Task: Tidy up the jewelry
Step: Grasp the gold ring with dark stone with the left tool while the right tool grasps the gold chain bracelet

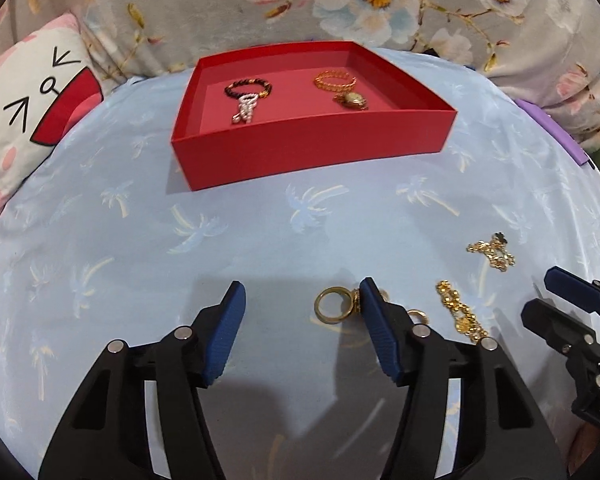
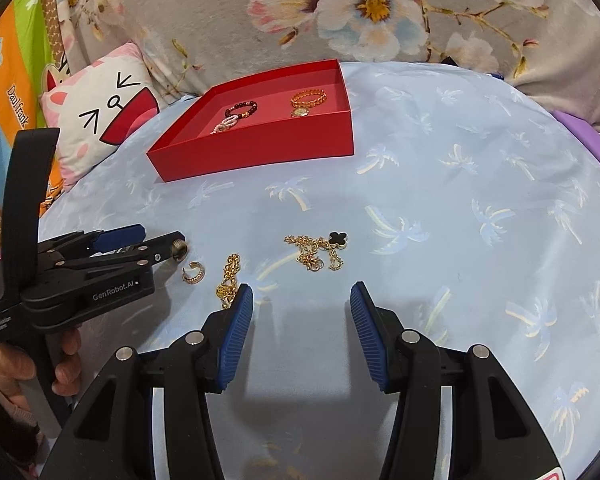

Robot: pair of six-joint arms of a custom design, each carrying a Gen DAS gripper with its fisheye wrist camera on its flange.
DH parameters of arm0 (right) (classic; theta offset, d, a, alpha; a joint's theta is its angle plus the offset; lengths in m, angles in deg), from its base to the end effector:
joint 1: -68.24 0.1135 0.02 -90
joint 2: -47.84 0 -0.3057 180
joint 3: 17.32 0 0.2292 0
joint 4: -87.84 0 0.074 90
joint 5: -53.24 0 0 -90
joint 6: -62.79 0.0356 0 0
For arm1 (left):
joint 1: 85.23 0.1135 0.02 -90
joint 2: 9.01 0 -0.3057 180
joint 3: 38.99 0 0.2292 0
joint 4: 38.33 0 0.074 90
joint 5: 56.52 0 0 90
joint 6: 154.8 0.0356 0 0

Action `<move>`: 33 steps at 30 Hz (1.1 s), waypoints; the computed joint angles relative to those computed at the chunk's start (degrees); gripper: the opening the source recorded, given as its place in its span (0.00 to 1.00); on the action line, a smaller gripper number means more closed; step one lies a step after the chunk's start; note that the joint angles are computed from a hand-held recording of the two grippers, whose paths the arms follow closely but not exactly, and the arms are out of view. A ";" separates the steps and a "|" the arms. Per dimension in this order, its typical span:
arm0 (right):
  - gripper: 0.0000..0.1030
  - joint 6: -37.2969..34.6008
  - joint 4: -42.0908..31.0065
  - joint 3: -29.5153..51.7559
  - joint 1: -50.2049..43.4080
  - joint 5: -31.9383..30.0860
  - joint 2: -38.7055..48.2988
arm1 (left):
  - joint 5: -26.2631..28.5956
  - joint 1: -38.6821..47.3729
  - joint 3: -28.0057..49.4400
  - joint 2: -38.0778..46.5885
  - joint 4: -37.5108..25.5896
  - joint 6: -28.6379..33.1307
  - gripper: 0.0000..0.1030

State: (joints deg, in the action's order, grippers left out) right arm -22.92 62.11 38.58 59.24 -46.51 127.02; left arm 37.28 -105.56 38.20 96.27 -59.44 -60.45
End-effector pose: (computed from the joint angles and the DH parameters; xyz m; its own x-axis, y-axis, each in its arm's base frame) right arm 0.2426 -0.0323 0.2408 -0.7401 0.1919 -0.6445 0.1001 0.9792 0.1765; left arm 0.3502 -0.1323 0.2176 -0.6784 0.3321 -0.6553 0.4400 0.8980 -0.0005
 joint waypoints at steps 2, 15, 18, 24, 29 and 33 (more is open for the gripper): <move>0.49 0.04 -0.13 0.18 -0.18 -0.41 0.27 | -0.14 0.44 -0.62 -0.42 0.22 0.71 0.56; 0.49 -0.79 -0.52 0.43 1.44 -0.03 0.37 | 1.30 1.09 -4.88 -3.63 1.03 4.36 0.39; 0.49 -0.66 -0.51 0.49 1.64 0.09 0.44 | 1.33 1.00 -4.46 -3.34 0.93 3.91 0.38; 0.49 -0.28 -0.39 0.38 1.56 -0.03 0.32 | 0.11 1.05 -3.11 -2.39 0.51 4.10 0.38; 0.49 -0.29 -0.48 0.52 1.51 -0.17 0.54 | 2.01 4.78 -2.31 -2.93 -2.12 4.70 0.37; 0.49 -0.52 -0.52 0.55 1.91 0.10 0.65 | 3.66 5.26 -1.95 -3.66 -3.29 2.93 0.38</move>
State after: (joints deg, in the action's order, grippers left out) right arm -23.43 61.59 39.13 61.15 -46.41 127.67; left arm 40.94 -100.30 36.25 92.61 -62.73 -57.52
